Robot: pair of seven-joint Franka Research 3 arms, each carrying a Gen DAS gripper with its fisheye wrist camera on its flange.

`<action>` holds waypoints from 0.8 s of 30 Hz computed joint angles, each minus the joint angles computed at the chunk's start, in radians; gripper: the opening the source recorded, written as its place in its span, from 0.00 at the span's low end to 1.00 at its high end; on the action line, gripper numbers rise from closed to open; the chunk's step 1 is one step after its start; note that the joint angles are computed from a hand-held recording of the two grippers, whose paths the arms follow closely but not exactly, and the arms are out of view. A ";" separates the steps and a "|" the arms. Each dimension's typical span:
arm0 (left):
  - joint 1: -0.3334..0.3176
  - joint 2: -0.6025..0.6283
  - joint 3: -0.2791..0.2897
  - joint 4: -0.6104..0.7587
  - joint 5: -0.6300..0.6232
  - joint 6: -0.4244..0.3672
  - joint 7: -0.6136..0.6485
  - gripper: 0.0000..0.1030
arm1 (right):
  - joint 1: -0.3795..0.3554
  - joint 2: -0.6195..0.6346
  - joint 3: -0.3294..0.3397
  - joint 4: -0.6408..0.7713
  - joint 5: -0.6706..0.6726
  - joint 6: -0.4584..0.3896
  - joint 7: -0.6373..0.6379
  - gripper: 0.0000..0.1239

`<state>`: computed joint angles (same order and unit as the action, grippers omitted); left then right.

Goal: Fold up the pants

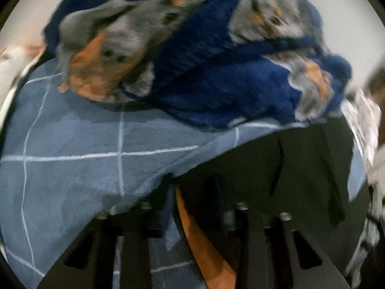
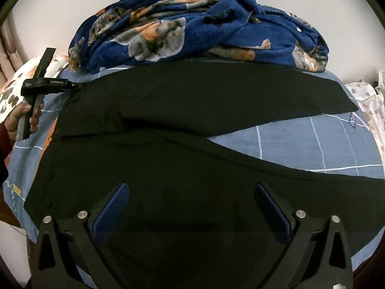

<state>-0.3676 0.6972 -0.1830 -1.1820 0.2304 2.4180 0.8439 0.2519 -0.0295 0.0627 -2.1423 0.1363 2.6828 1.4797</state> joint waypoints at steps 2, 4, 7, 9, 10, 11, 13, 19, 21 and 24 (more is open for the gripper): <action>-0.042 -0.012 0.041 -0.002 0.051 -0.003 -0.069 0.10 | 0.002 0.000 -0.003 0.001 0.051 0.008 -0.038 0.83; -0.089 -0.029 0.078 -0.006 0.124 -0.019 -0.141 0.09 | 0.006 0.003 -0.006 0.012 0.136 0.004 -0.114 0.83; -0.138 -0.138 0.113 -0.151 0.236 0.093 -0.310 0.09 | 0.001 0.029 -0.017 0.063 0.346 -0.053 -0.254 0.83; -0.160 -0.207 0.121 -0.245 0.322 0.188 -0.414 0.09 | -0.020 0.071 -0.025 0.128 0.559 -0.121 -0.374 0.83; -0.184 -0.253 0.136 -0.305 0.389 0.238 -0.490 0.09 | -0.038 0.096 -0.027 0.173 0.661 -0.168 -0.423 0.83; -0.204 -0.281 0.145 -0.337 0.447 0.264 -0.550 0.09 | -0.053 0.116 -0.026 0.205 0.724 -0.200 -0.446 0.83; -0.253 -0.333 0.159 -0.384 0.575 0.283 -0.665 0.09 | -0.097 0.193 -0.026 0.317 0.855 -0.307 -0.450 0.83; -0.302 -0.421 0.087 -0.451 0.743 0.228 -0.797 0.09 | -0.198 0.469 0.031 0.674 1.030 -0.491 -0.303 0.83; -0.288 -0.427 0.047 -0.463 0.726 0.216 -0.792 0.09 | -0.213 0.544 0.056 0.770 1.015 -0.508 -0.247 0.83; -0.271 -0.428 -0.003 -0.477 0.718 0.210 -0.822 0.09 | -0.230 0.650 0.088 0.893 0.980 -0.536 -0.142 0.76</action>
<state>-0.6382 0.2695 -0.1862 -1.6586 0.9486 2.6283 0.0224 0.0215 0.6200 0.1508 -1.2495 1.1159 2.1473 1.3378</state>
